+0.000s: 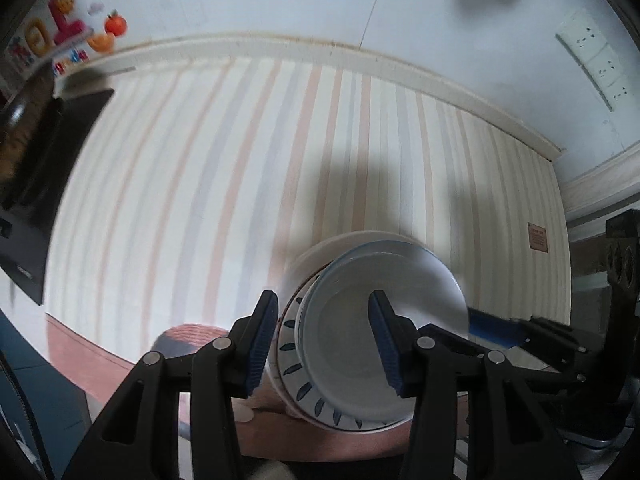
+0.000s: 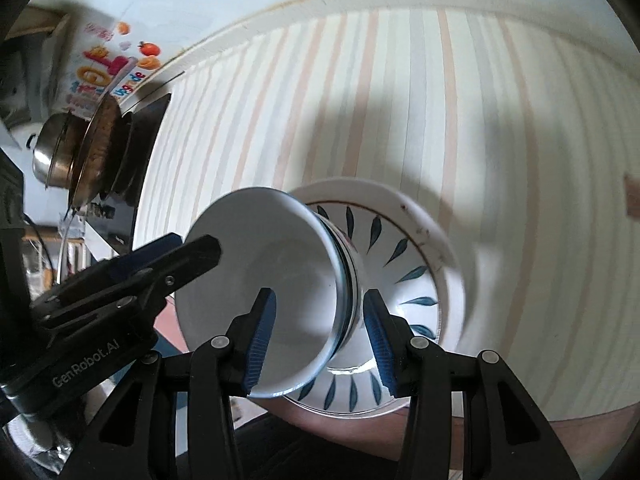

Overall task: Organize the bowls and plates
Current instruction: 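Carry the bowl stack with both grippers and lower it onto the plate stack, then open both grippers and pull them back from the stacked dishes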

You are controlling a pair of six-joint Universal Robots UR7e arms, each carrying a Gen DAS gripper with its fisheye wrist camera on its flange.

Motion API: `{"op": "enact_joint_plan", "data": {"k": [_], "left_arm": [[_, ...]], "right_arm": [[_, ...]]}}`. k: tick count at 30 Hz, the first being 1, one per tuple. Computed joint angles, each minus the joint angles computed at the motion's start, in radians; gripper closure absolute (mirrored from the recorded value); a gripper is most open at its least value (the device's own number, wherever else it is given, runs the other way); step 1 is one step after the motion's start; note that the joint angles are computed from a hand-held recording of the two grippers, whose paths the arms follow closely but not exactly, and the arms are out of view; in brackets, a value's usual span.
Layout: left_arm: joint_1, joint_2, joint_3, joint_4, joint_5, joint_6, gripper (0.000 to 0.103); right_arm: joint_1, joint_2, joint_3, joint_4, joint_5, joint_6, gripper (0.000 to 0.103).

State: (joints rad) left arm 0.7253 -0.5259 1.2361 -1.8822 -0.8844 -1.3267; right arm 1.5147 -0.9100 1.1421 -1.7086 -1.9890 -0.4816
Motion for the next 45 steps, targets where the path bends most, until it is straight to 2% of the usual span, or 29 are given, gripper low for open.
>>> {"op": "enact_joint_plan", "data": {"k": [3, 5, 6, 7, 8, 15, 23, 27, 28, 36, 42, 45], "left_arm": [[-0.019, -0.012, 0.010, 0.022, 0.028, -0.038, 0.053], [-0.034, -0.009, -0.005, 0.073, 0.054, -0.076, 0.048], [-0.038, -0.006, -0.015, 0.098, 0.061, -0.093, 0.042], [-0.046, -0.003, -0.028, 0.133, 0.071, -0.116, 0.028], [-0.052, -0.002, -0.034, 0.154, 0.080, -0.132, 0.021], [-0.112, -0.024, -0.017, 0.185, 0.141, -0.169, 0.019], [-0.230, -0.102, 0.084, 0.232, 0.254, -0.218, 0.019], [-0.292, -0.150, 0.127, 0.313, 0.280, -0.286, 0.007], [-0.311, -0.167, 0.140, 0.342, 0.281, -0.310, 0.004], [-0.452, -0.235, 0.194, 0.492, 0.277, -0.453, 0.004], [-0.553, -0.248, 0.177, 0.663, 0.238, -0.596, 0.004], [-0.590, -0.239, 0.156, 0.728, 0.200, -0.634, 0.004]], "right_arm": [[0.015, -0.035, 0.048, -0.064, -0.016, -0.034, 0.039], [0.021, -0.053, 0.060, -0.089, -0.021, -0.058, 0.023], [0.025, -0.066, 0.070, -0.103, -0.023, -0.074, 0.021], [0.028, -0.074, 0.076, -0.111, -0.024, -0.084, 0.020], [0.031, -0.082, 0.082, -0.118, -0.024, -0.092, 0.018], [0.053, -0.194, 0.174, -0.218, 0.008, -0.152, 0.011], [0.089, -0.378, 0.355, -0.390, 0.025, -0.147, 0.007], [0.118, -0.510, 0.467, -0.440, 0.044, -0.119, 0.007], [0.126, -0.535, 0.490, -0.451, 0.046, -0.117, 0.007], [0.215, -0.782, 0.680, -0.467, 0.058, -0.056, 0.006], [0.285, -0.954, 0.771, -0.443, 0.041, -0.030, 0.006], [0.310, -1.028, 0.781, -0.388, 0.048, 0.006, 0.006]]}}
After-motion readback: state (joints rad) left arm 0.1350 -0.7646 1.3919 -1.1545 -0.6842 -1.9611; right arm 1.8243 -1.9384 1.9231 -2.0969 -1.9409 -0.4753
